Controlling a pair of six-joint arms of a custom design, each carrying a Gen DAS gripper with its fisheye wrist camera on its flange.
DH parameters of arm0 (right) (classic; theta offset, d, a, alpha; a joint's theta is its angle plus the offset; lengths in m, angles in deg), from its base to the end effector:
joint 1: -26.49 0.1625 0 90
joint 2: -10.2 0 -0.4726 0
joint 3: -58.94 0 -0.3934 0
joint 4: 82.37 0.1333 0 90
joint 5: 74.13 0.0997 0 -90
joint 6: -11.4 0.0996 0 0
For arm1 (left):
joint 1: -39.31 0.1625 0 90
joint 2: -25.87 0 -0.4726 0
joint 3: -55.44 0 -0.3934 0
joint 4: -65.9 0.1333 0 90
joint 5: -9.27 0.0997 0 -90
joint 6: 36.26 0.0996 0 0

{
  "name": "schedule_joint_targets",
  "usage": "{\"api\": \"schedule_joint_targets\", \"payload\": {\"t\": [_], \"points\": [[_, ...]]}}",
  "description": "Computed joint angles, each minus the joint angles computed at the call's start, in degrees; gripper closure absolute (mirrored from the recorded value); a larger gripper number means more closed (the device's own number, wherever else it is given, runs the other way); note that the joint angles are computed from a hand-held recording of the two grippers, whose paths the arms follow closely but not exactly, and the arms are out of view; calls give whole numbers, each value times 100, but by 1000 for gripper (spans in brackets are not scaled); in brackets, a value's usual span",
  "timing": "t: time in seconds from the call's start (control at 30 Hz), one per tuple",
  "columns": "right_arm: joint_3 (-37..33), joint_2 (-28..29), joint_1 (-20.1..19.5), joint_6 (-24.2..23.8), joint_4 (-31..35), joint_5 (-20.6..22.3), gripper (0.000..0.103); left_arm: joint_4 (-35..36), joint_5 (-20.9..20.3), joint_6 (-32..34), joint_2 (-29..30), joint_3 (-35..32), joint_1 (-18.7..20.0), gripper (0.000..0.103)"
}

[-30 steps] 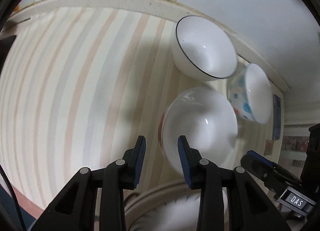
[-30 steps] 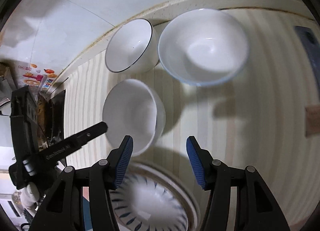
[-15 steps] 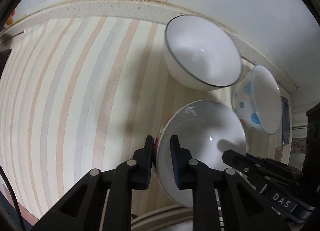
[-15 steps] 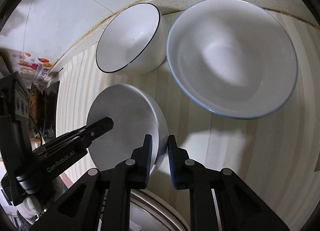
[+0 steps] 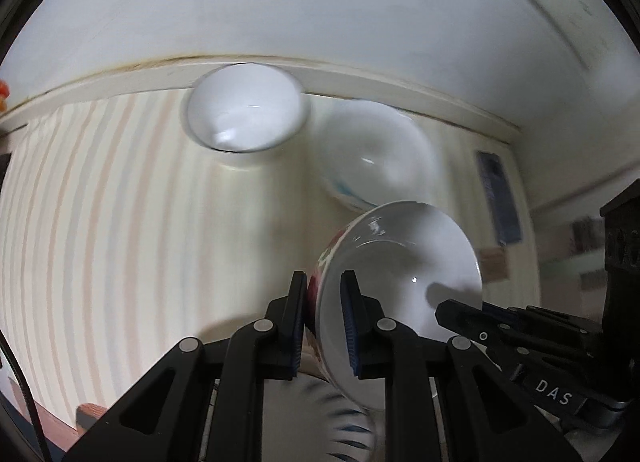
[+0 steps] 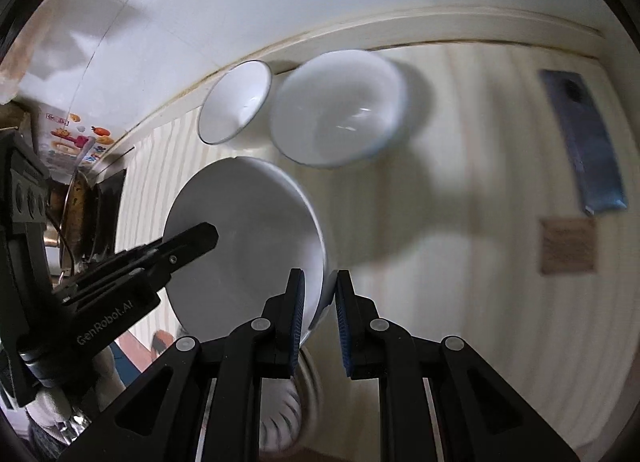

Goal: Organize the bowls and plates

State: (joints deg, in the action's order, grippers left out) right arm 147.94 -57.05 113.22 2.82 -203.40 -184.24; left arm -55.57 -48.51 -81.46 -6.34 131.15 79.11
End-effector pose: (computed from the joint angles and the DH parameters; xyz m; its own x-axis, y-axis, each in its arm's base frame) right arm 0.0612 -0.6662 0.3763 -0.9323 -0.0393 0.3596 -0.0837 0.9905 -0.1088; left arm -0.4686 -0.6330 0.0404 -0.8546 0.0639 -0.5153 0.2058 0.9528 -0.2232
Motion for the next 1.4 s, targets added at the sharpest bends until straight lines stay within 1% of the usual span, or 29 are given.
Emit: {"api": "schedule_joint_targets", "payload": {"t": [0.2, 0.4, 0.53, 0.67, 0.8, 0.97, 1.03, 1.13, 1.2, 1.23, 1.27, 1.3, 1.33, 1.37, 1.4], "points": [[509, -810, -292, -72, 1, -116, 86, -165, -247, 160, 218, 34, -264, 88], [947, -1292, -637, -92, -69, -109, 86, -72, -546, 131, 421, 72, -347, 88], [1212, -1450, -799, -106, -147, -114, 86, 60, -623, 100, 528, 97, -422, 88], [1390, -1548, -969, -124, -198, -78, 86, 202, -603, 132, 635, 85, -463, 88], [1512, -1584, -1053, -115, -257, -82, 86, 326, -594, 154, 706, 104, -476, 88], [1567, -1548, -1063, -109, -245, -123, 86, 523, -683, 60, 792, 40, -444, 88], [1500, -1519, -1084, 4, -87, -92, 83, 587, -797, 1, 800, 6, -411, 88], [1324, -1535, -1107, 198, 290, -5, 83, 707, -884, -113, 701, -67, -420, 87], [1126, -1600, -1102, 192, 533, 195, 82, 674, -878, -230, 541, -70, -434, 87], [1020, -1619, -1073, 198, 600, 214, 82, 617, -827, -287, 442, -74, -440, 87], [909, -1622, -1030, 187, 630, 225, 80, 555, -761, -302, 369, -94, -440, 85], [746, -1608, -979, 151, 643, 276, 75, 497, -656, -307, 312, -148, -430, 81], [595, -1569, -941, 146, 620, 345, 71, 481, -507, -318, 282, -242, -406, 74], [435, -1505, -899, 152, 583, 437, 64, 477, -372, -315, 273, -346, -368, 64], [227, -1385, -850, 130, 543, 573, 56, 463, -233, -299, 296, -479, -309, 59]]}}
